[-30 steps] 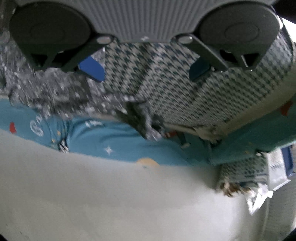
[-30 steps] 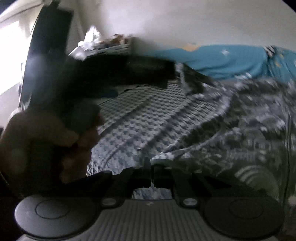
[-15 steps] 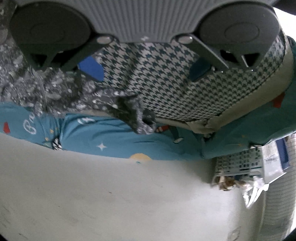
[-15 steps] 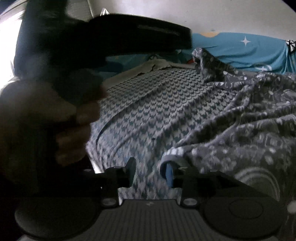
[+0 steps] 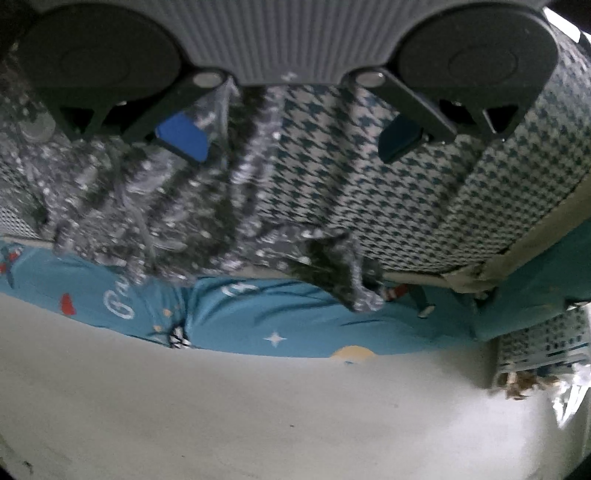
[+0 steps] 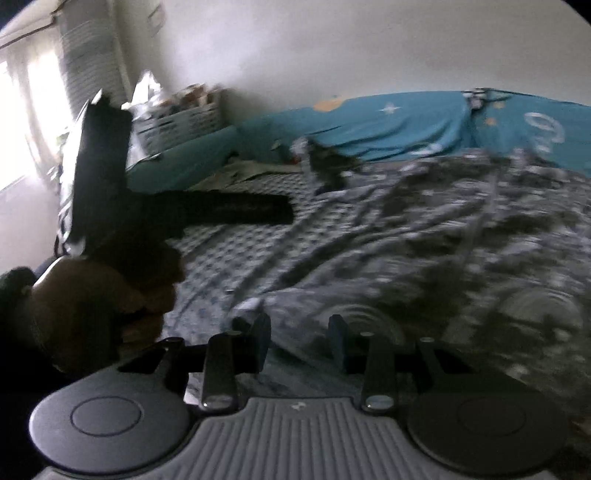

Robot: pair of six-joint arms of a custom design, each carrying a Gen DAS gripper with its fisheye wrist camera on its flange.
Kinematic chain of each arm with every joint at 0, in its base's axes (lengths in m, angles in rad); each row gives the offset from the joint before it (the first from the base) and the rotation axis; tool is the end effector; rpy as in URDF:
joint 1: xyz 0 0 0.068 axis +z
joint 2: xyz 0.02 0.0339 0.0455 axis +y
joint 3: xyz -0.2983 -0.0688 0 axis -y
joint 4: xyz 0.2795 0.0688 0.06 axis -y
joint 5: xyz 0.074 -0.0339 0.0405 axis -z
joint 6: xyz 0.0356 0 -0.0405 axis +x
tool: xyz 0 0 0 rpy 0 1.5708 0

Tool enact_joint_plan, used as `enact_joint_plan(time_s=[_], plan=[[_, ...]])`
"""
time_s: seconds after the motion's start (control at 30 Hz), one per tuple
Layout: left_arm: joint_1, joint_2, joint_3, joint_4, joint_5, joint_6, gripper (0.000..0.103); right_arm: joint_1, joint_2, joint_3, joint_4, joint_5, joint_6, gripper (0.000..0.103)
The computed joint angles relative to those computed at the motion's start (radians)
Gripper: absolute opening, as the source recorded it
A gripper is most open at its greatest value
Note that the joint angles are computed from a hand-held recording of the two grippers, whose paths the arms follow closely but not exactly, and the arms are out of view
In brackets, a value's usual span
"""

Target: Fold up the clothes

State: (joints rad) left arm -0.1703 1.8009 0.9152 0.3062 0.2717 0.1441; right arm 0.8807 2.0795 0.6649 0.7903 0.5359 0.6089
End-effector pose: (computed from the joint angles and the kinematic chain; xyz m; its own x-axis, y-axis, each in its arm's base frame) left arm 0.3945 -0.0775 0.1662 -0.4789 0.2227 -0.8492 0.4581 0.8886 -0.0253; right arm 0.2387 0.2606 0.0461 -0.5336 0.1261 -0.8363 -0.1147 0.9689 0.2192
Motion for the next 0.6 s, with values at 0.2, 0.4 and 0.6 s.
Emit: enact_joint_plan(time_s=[0.2, 0.4, 0.6], plan=[[-0.016, -0.043, -0.055, -0.022, 0.066, 0.071, 0.103, 0.064, -0.097, -0.132, -0.077, 0.166, 0.187, 0.035], [-0.032, -0.097, -0.139, -0.034, 0.12, 0.143, 0.103, 0.126, -0.15, -0.198, -0.224, 0.235, 0.388, 0.035], [-0.04, -0.137, -0.184, -0.095, 0.175, 0.208, 0.103, 0.129, -0.143, -0.209, -0.305, 0.212, 0.475, 0.035]])
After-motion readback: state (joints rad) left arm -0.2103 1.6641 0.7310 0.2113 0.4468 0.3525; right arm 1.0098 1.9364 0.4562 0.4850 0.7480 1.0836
